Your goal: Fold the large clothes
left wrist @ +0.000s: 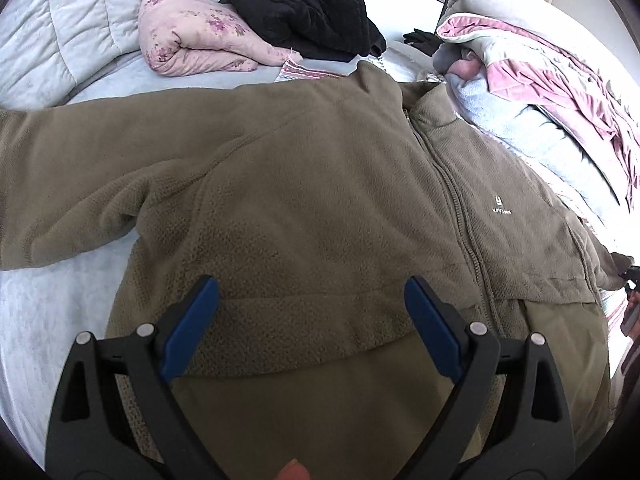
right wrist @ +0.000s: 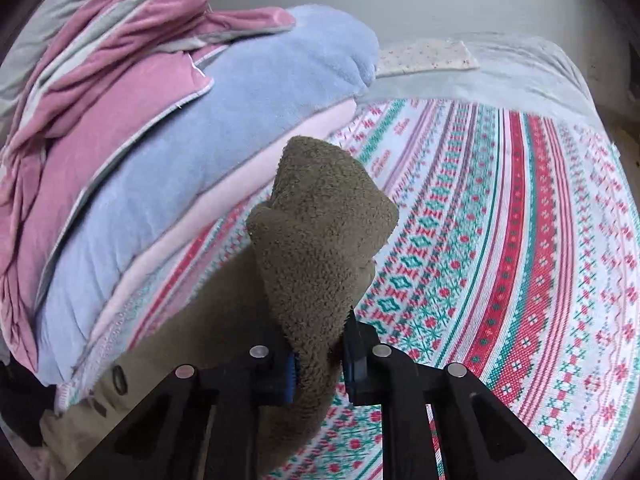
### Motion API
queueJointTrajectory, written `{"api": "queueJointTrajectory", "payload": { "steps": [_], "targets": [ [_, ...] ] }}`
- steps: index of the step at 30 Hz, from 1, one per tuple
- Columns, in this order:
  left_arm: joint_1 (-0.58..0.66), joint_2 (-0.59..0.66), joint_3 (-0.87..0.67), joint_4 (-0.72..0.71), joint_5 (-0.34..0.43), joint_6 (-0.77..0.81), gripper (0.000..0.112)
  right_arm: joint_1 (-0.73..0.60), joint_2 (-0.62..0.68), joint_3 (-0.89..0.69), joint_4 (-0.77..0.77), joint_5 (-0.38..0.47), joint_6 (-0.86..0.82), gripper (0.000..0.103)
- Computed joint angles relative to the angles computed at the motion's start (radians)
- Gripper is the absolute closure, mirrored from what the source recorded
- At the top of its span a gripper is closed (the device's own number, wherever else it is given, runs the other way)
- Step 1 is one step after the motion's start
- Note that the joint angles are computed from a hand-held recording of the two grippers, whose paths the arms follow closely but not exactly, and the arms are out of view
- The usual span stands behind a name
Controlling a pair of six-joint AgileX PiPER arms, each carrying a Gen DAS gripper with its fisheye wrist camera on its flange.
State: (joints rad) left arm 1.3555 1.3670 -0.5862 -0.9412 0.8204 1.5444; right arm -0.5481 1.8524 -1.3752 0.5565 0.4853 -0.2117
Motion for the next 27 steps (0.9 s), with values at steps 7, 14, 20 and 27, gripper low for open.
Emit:
{"api": "queueJointTrajectory", "payload": {
  "steps": [7, 14, 20, 27],
  "targets": [
    [0.006, 0.078, -0.06, 0.071, 0.046, -0.072, 0.019, 0.133, -0.214, -0.022, -0.218, 0.004, 0.189, 0.09],
    [0.058, 0.124, -0.108, 0.082, 0.146, -0.081, 0.019, 0.516, -0.423, -0.12, -0.72, 0.084, 0.504, 0.09],
    [0.092, 0.159, -0.139, 0.075, 0.204, -0.069, 0.019, 0.996, -0.387, -0.319, -1.085, 0.271, 0.723, 0.09],
    [0.124, 0.18, -0.162, 0.049, 0.249, -0.042, 0.019, 1.366, -0.139, -0.58, -1.109, 0.366, 0.758, 0.09]
  ]
}}
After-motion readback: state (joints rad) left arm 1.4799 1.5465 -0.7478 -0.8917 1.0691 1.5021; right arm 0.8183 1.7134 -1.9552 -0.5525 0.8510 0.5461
